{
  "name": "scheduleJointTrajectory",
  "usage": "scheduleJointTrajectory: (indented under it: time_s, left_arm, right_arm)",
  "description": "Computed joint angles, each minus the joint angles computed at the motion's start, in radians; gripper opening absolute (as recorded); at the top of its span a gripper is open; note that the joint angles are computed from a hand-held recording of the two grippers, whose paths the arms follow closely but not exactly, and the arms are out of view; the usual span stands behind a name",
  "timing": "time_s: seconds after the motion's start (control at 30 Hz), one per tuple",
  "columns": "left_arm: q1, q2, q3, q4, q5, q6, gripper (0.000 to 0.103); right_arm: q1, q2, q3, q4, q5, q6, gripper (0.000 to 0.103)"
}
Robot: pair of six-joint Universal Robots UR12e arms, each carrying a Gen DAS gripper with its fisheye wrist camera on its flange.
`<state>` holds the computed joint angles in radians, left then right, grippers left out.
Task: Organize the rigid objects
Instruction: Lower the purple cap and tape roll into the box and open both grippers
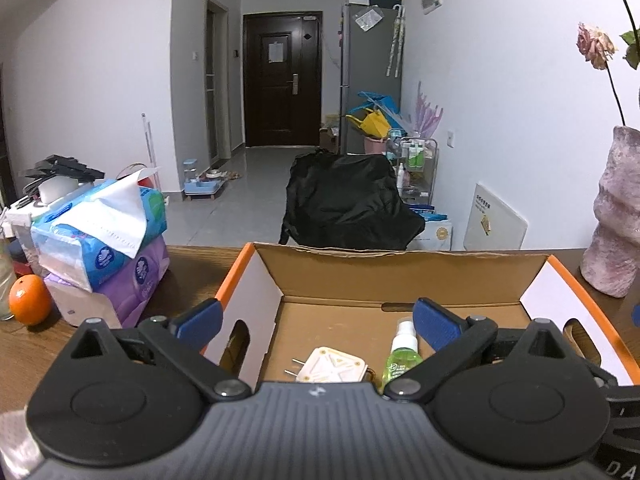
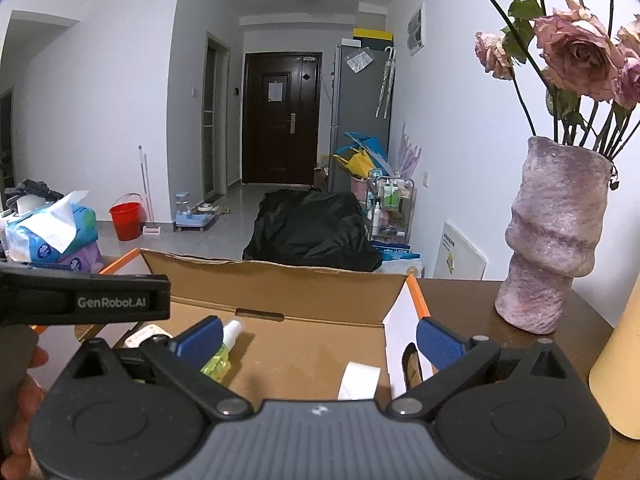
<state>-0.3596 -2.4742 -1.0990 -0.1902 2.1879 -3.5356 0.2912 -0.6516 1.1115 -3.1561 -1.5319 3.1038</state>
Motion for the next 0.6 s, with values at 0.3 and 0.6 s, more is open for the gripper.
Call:
scheduleJointTrajectory:
  time_s: [0.3, 0.6]
  left_arm:
    - [-0.009, 0.022, -0.038, 0.040, 0.018, 0.017, 0.103]
    - [-0.027, 0.058, -0.092, 0.065, 0.060, 0.004, 0.103]
  right_arm:
    - [-0.002, -0.028, 0.045, -0.042, -0.003, 0.007, 0.103]
    - [-0.009, -0.072, 0.114, -0.115, 0.026, 0.017, 0.103]
